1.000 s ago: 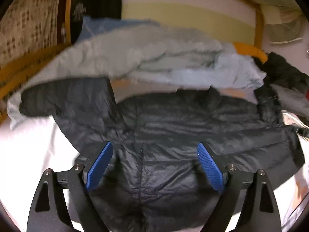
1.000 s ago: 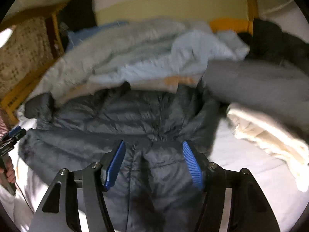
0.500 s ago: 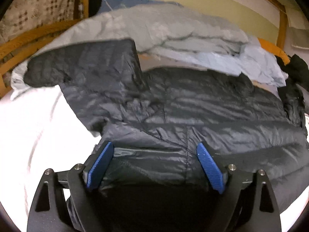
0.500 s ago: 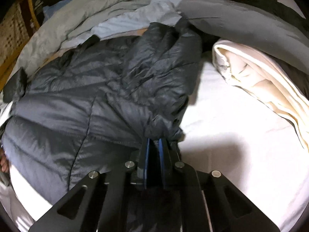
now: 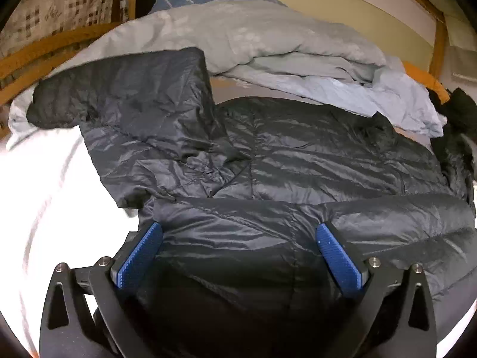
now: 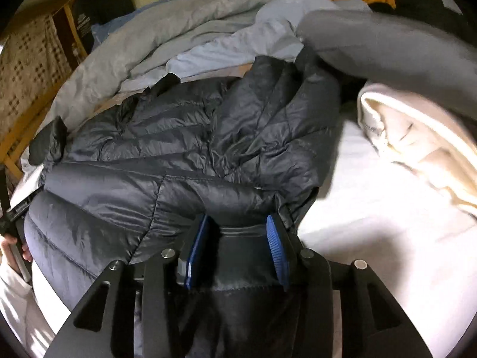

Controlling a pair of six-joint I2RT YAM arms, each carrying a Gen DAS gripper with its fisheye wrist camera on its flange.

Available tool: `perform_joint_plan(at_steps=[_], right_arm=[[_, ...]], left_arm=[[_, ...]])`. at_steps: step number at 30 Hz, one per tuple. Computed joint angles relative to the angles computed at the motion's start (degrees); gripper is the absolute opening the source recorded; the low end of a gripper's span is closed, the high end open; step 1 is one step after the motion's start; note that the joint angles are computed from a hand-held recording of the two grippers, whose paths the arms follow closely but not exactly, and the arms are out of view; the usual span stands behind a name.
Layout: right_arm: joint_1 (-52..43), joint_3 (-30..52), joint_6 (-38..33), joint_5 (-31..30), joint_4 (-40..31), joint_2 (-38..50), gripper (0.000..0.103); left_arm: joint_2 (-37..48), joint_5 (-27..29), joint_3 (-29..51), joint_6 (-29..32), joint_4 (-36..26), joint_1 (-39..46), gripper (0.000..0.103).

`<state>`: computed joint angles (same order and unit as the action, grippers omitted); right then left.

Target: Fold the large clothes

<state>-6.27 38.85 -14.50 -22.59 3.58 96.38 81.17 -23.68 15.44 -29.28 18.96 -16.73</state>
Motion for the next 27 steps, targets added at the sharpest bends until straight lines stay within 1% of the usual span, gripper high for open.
perform_joint_plan(at_steps=[2,4,5,6,7,8,9,10,12,14,15,16,18,20,21,22,24,25,27], right_arm=[[0.8,-1.0,-0.3,2.0,0.3,-0.8,0.043],[0.2,-3.3,0.9,2.4,1.5,-3.9,0.043],[0.0,-4.1,2.1,2.7,2.3,-5.4,0.043],[-0.8,-5.6,3.3,2.4,5.1,-6.9,0.043],[-1.9,-8.0,4.6,2.8,8.8,-10.0,0.043],[-2.6,-9.6,5.4,3.4,11.3,-12.0,0.049],[-3.4,-10.7,5.9,3.8,13.4,-13.4,0.052],[-4.7,-11.3,6.3,3.5,14.9,-14.1,0.055],[-6.7,-9.8,7.2,2.0,13.9,-12.8,0.055],[-8.3,-8.2,8.3,0.7,12.2,-10.9,0.055],[-8.7,-7.5,8.4,0.3,11.6,-10.1,0.055],[-9.2,-7.1,8.2,-0.1,10.8,-9.7,0.055],[-9.0,-7.0,7.7,0.8,10.9,-9.5,0.055],[-6.9,-7.8,7.9,3.7,12.9,-9.4,0.055],[-6.2,-8.3,7.9,4.6,13.9,-9.5,0.055],[-6.2,-8.5,7.9,4.5,14.0,-9.9,0.055],[-5.8,-8.7,8.3,3.6,13.7,-10.6,0.055],[-6.1,-8.7,8.3,3.1,13.6,-10.9,0.055],[-6.7,-9.2,8.2,2.4,13.7,-12.2,0.055]], left_arm=[[-2.0,-4.5,-0.7,-1.0,-1.3,-3.2,0.103],[-6.2,-9.4,-1.3,-2.9,-5.5,-6.8,0.103],[-8.6,-11.9,-1.3,-3.6,-8.4,-8.4,0.103],[-10.8,-14.6,-0.8,-4.9,-12.7,-10.1,0.103],[-11.3,-16.2,1.0,-7.0,-19.0,-10.6,0.103],[-11.1,-15.3,2.3,-7.6,-22.6,-9.6,0.103],[-12.2,-12.0,2.1,-5.9,-23.0,-7.9,0.103],[-13.0,-8.7,1.3,-4.1,-22.0,-6.0,0.103],[-12.1,-2.1,0.5,-3.5,-19.9,-2.1,0.103],[-10.2,8.7,-1.4,-1.7,-15.0,3.6,0.103],[-8.9,12.0,-1.9,-1.5,-13.5,5.2,0.101],[-9.4,11.4,-2.2,-1.1,-13.4,4.2,0.095],[-14.1,12.4,-2.9,0.0,-15.4,3.1,0.038],[-19.8,14.6,-4.3,-2.0,-17.6,3.7,0.023],[-22.4,14.4,-5.3,-3.4,-18.2,3.3,0.02],[-24.7,13.0,-6.0,-4.8,-19.6,1.8,0.019],[-29.9,8.4,-6.4,-8.2,-25.0,-3.2,0.017],[-33.1,5.8,-6.7,-11.1,-28.2,-6.7,0.017],[-36.2,1.8,-6.9,-16.6,-32.2,-12.5,0.018]])
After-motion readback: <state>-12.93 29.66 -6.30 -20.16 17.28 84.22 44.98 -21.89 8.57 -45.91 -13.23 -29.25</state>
